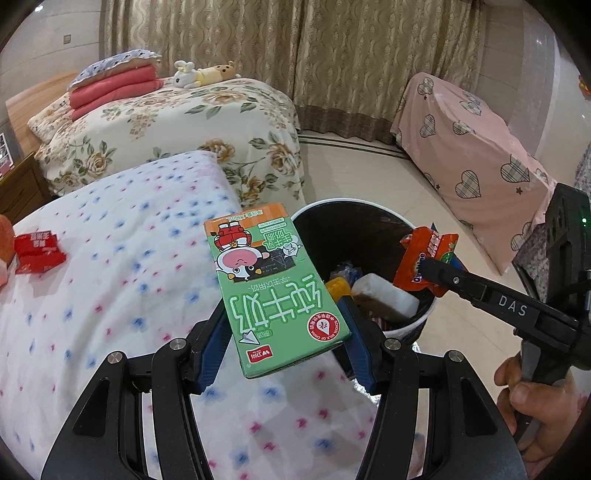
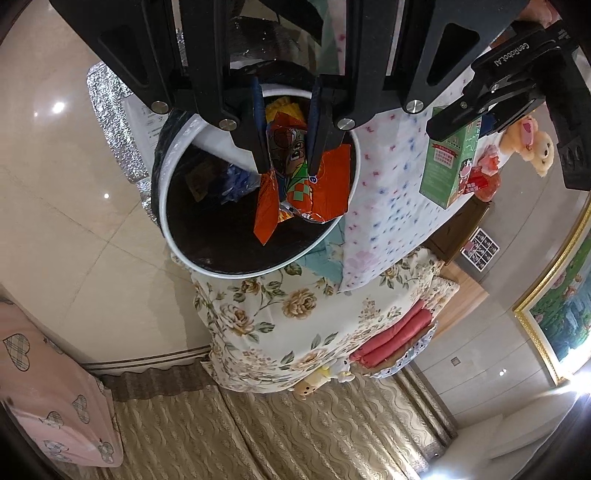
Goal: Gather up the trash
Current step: 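Carry the green carton and orange snack bag over the trash bin, then open both tools to drop the carton and snack bag into the bin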
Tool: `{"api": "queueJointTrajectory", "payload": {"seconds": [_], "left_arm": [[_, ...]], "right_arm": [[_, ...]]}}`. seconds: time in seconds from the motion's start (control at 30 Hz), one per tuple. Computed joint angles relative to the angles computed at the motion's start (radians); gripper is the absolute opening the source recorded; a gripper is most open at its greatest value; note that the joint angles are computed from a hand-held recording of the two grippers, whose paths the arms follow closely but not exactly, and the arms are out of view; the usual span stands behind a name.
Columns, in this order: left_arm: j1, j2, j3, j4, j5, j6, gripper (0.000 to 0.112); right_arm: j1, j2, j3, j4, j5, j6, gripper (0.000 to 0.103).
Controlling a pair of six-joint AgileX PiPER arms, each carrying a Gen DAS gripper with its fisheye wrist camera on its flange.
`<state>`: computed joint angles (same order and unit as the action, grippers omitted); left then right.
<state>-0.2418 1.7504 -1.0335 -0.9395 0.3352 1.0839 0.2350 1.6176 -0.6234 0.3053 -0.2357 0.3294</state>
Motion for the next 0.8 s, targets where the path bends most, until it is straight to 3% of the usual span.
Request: {"api": "queueJointTrajectory", "payload": {"seconds": [0.8], "left_arm": [[-0.085, 0.123, -0.149, 0.196, 0.014, -0.222, 0.057]], "right_arm": [[-0.106, 0.053, -0.082, -0.261, 0.074, 0.195, 0.020]]}}
